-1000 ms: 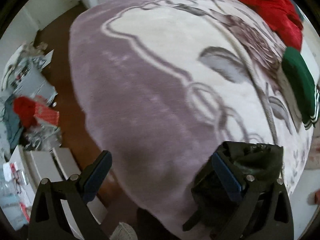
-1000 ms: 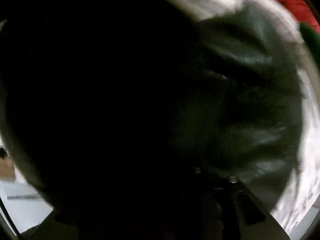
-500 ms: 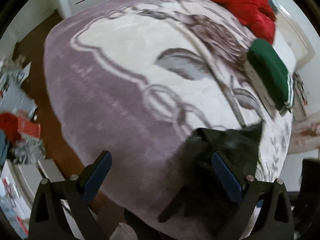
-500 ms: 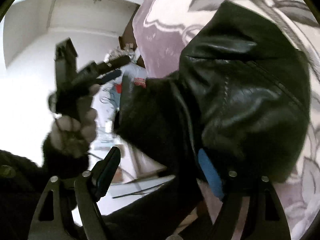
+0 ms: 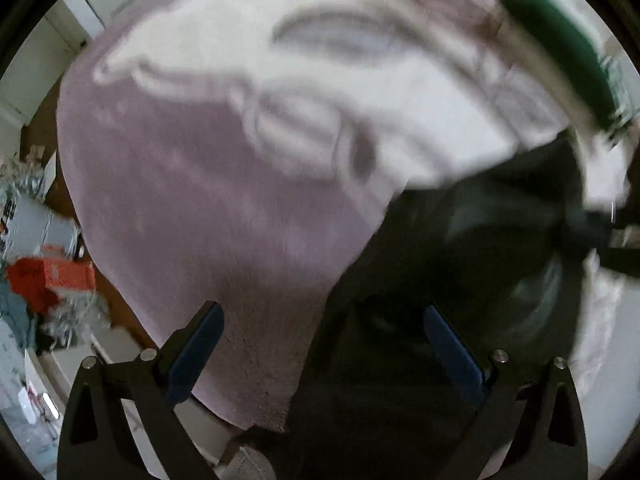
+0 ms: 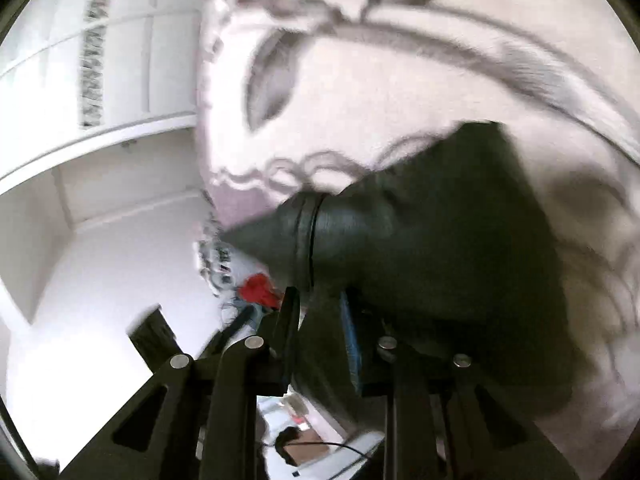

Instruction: Fold large clothes

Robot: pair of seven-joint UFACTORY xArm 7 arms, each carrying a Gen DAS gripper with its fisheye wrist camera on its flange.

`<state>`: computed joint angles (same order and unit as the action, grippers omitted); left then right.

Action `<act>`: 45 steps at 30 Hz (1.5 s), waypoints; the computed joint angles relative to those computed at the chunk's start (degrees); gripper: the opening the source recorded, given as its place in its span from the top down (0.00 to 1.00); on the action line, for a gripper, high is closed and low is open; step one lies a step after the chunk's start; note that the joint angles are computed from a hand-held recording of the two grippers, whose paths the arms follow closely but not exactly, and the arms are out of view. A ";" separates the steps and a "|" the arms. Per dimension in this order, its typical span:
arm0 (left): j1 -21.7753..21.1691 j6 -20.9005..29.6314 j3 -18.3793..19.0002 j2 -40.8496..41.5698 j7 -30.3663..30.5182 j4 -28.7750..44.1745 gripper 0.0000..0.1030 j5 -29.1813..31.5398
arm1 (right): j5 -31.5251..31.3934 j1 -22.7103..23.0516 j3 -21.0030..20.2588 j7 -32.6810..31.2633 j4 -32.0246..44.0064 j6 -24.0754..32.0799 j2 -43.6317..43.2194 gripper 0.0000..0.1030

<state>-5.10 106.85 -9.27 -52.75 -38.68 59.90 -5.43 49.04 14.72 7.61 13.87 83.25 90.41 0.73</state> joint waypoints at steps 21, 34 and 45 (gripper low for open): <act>1.30 -0.07 3.84 -11.23 -3.59 -10.04 0.00 -5.64 | 5.30 -6.84 -3.81 -22.66 -13.08 15.31 1.67 0.11; 6.27 6.03 4.80 -13.21 -4.19 -1.04 0.00 -0.56 | 12.75 -4.12 -5.44 -9.10 -23.91 0.94 -17.01 0.48; 9.94 -9.62 6.58 -24.38 -21.50 -17.35 0.03 -19.88 | 12.95 -3.44 -9.26 -8.66 -32.16 -0.13 -20.53 0.23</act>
